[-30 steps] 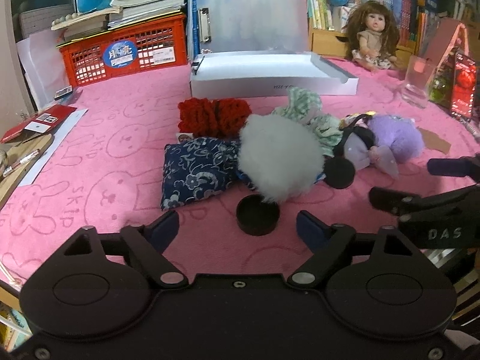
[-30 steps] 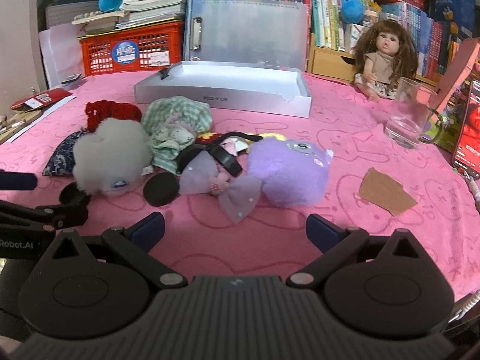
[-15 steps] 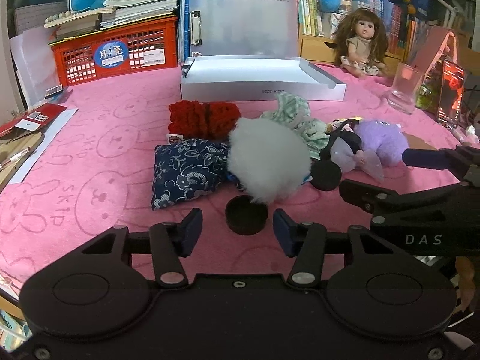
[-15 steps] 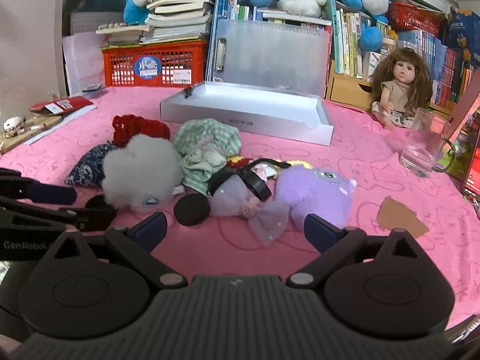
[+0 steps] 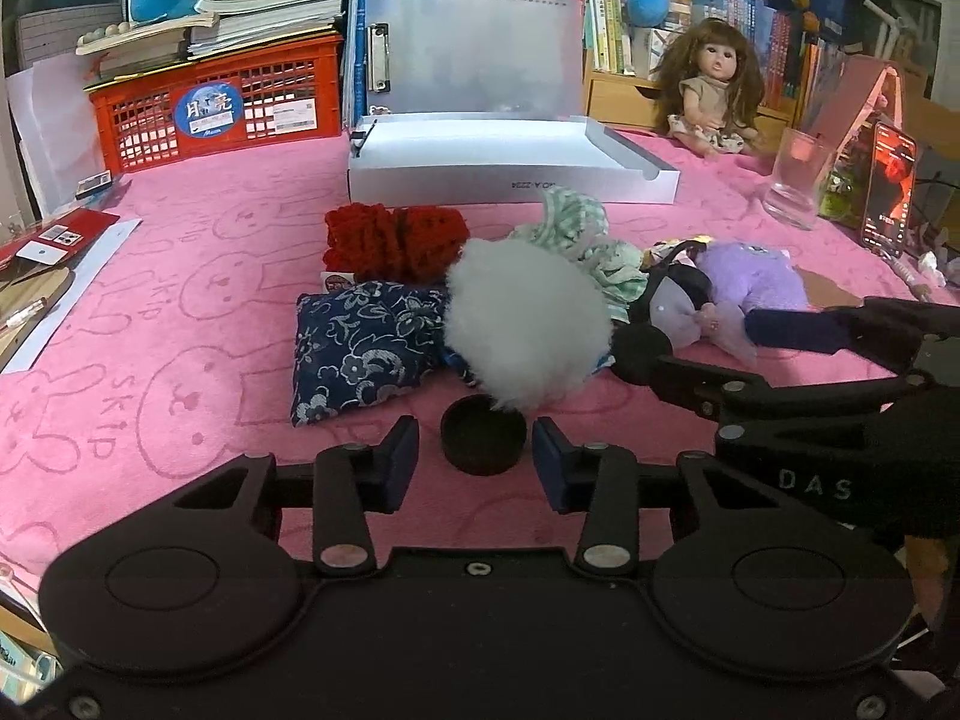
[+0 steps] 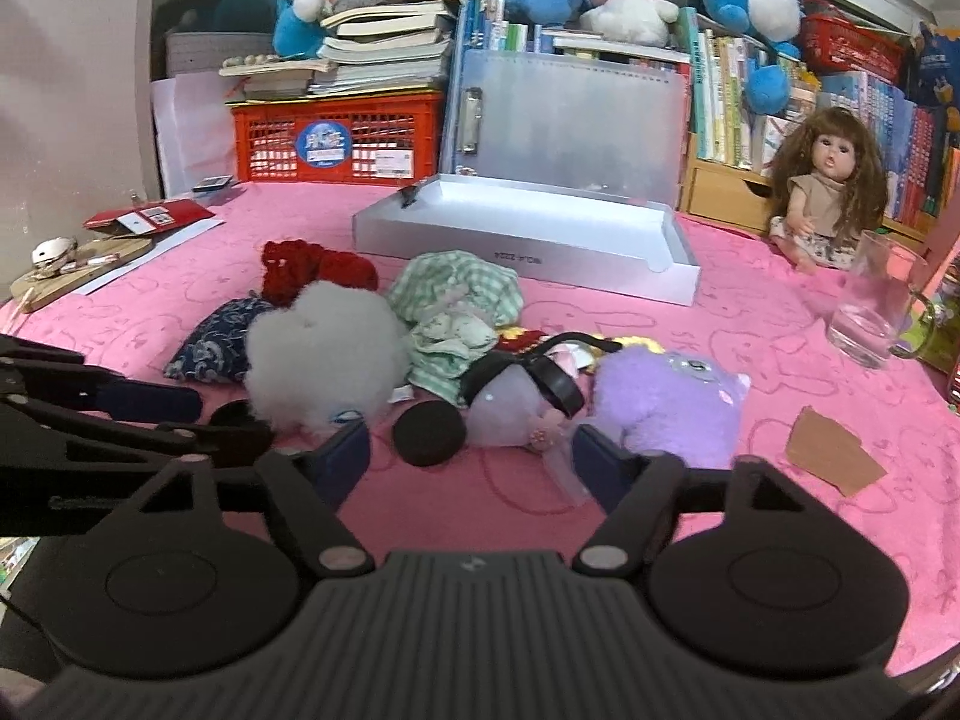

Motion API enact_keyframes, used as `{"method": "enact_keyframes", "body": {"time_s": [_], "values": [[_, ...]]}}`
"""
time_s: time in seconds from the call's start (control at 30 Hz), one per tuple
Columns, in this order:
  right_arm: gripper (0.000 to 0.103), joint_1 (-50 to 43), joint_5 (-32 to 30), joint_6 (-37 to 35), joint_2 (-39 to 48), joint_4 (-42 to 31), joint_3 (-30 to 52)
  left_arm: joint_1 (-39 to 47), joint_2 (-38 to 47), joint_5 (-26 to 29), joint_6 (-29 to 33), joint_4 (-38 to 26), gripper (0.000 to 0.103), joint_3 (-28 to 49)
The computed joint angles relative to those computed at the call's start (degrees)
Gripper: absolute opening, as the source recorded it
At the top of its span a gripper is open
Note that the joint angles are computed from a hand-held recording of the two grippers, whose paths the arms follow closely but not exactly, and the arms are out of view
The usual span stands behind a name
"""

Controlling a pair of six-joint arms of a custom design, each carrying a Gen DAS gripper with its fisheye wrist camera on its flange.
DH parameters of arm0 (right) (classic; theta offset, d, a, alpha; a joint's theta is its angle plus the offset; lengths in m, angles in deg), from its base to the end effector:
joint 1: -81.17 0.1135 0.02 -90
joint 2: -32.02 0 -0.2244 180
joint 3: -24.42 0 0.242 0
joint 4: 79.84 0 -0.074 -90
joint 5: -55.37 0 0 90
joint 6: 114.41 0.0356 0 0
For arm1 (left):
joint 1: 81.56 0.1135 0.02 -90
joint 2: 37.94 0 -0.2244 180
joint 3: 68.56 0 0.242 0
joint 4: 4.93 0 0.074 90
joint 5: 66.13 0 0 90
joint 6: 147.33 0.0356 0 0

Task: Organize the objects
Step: 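Move the left tool to one black puck while the right tool approaches another, then close the left tool on its black puck while the right tool closes on another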

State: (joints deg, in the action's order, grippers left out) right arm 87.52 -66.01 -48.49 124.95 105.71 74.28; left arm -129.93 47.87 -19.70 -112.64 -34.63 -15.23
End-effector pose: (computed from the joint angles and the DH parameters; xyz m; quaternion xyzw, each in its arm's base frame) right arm 0.2872 0.0506 0.1088 -0.3420 0.8019 0.1741 0.4580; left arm 0.1873 -0.1738 0.1191 -0.1436 0.8943 0.0471 0.4212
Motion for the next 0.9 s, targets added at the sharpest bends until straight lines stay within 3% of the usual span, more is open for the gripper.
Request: {"method": "enact_keyframes", "body": {"time_s": [0.07, 0.17, 0.3, 0.37, 0.47, 0.9], "values": [[0.068, 0.30, -0.13, -0.69, -0.03, -1.62, 0.52, 0.01, 0.01, -0.09, 0.26, 0.21, 0.040, -0.03], [0.065, 1.14, 0.39, -1.31, 0.46, -2.64, 1.19, 0.04, -0.11, -0.20, 0.32, 0.19, 0.039, -0.18], [0.059, 1.98, 0.71, -2.26, 1.44, -3.07, 2.18, 0.72, -1.15, 0.86, 0.89, 1.91, 0.030, -1.53], [0.050, 2.61, 1.22, -2.43, 2.11, -3.27, 2.82, 0.95, -1.22, 0.96, 1.28, 2.51, 0.030, -1.81], [0.046, 3.33, 1.47, -2.82, 3.34, -3.83, 4.05, 1.09, -1.26, 0.85, 1.92, 3.23, 0.030, -2.20], [0.047, 5.28, 2.33, -3.82, 6.45, -3.10, 6.08, 2.35, -0.18, 1.06, 3.40, 5.72, 0.031, -2.65]]}}
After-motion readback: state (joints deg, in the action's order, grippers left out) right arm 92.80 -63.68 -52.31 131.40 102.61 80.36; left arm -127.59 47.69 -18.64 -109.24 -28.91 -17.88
